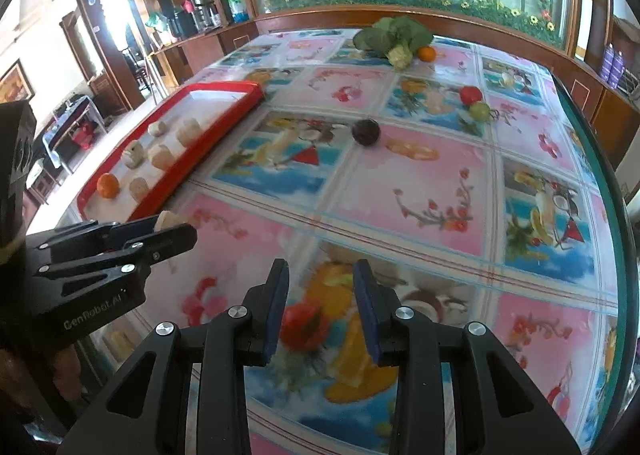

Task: Organize fruits
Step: 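Carry the red tomato and beige cube over the tray with both grippers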

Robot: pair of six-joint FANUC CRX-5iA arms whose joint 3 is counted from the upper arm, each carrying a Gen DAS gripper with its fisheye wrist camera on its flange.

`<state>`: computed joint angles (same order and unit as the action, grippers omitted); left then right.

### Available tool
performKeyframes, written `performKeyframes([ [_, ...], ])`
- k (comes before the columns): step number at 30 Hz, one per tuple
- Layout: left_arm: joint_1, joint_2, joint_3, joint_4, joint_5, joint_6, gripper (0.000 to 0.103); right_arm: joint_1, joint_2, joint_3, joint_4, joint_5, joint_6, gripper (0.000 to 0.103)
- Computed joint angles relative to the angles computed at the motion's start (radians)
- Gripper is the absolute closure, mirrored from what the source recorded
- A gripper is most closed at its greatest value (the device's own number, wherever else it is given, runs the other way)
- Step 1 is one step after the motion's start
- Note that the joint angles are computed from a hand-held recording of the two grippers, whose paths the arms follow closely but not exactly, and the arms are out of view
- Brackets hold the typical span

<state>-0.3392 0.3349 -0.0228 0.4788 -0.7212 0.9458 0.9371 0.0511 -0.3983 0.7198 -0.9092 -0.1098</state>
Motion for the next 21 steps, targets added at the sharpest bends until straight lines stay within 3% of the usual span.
performKeyframes([
  [11, 0.016, 0.008, -0.01, 0.023, -0.036, -0.074, 0.072, -0.005, 0.011, -0.001, -0.079, -0.063, -0.046, 0.069],
  [15, 0.009, 0.007, -0.021, 0.034, -0.041, -0.105, 0.072, 0.01, -0.027, -0.041, -0.066, -0.059, -0.084, 0.057],
  [21, -0.003, 0.018, -0.018, 0.025, -0.053, -0.105, 0.072, 0.056, -0.083, -0.095, -0.031, -0.074, -0.108, 0.053],
])
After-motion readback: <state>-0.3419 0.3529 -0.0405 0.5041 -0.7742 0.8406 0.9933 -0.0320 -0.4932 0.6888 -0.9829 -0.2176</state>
